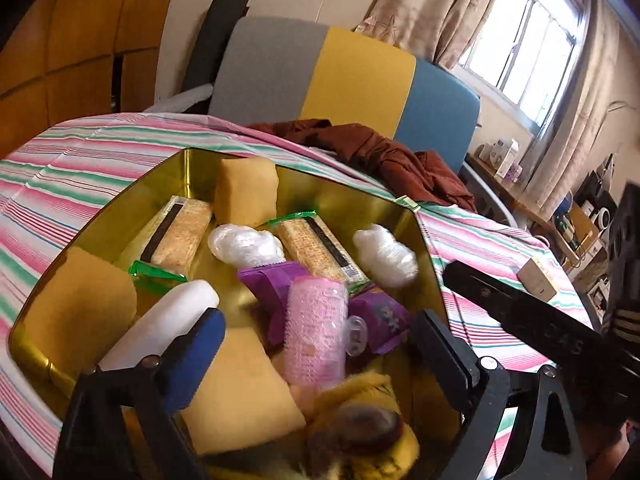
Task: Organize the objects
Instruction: 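Carry the pink roller and plastic bundle over the gold tray and open both tools, then grasp the cream cardboard box with the right tool while the left tool grasps the green oil box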
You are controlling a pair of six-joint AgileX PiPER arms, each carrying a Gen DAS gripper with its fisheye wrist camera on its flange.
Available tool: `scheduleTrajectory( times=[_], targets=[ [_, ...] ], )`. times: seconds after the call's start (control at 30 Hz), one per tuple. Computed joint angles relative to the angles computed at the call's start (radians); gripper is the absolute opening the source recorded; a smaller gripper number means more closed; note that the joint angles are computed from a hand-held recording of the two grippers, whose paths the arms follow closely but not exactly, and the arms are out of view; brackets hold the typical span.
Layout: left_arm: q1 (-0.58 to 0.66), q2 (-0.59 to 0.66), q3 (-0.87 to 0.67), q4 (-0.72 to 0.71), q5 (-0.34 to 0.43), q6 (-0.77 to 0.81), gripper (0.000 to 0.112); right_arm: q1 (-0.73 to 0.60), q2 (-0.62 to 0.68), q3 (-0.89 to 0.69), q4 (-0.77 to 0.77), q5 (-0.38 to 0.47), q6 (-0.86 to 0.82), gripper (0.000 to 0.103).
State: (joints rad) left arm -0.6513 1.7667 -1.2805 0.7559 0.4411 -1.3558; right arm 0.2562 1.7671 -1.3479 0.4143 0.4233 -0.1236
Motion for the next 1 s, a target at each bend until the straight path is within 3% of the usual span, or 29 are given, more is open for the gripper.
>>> scheduleTrajectory(
  times=[0.17,0.5,0.77,1.0],
  targets=[
    [-0.070,-0.033,0.034,0.163,0.066,-0.191,0.103,-0.071,-0.078,0.126,0.166,-0.029,-0.096,0.047],
    [-0.112,0.032,-0.108,0.060,0.043,-0.112,0.103,-0.230,-0.165,0.266,0.174,-0.009,-0.120,0.047],
    [-0.165,0.179,-0.370,-0.206,0.046,0.237,0.103,-0.412,-0.229,0.347,0.201,0.028,-0.194,0.047],
    [-0.155,0.363,-0.683,-0.465,0.206,0.520,0.103,-0.502,-0.177,0.332,0.205,0.050,-0.221,0.047]
  ],
)
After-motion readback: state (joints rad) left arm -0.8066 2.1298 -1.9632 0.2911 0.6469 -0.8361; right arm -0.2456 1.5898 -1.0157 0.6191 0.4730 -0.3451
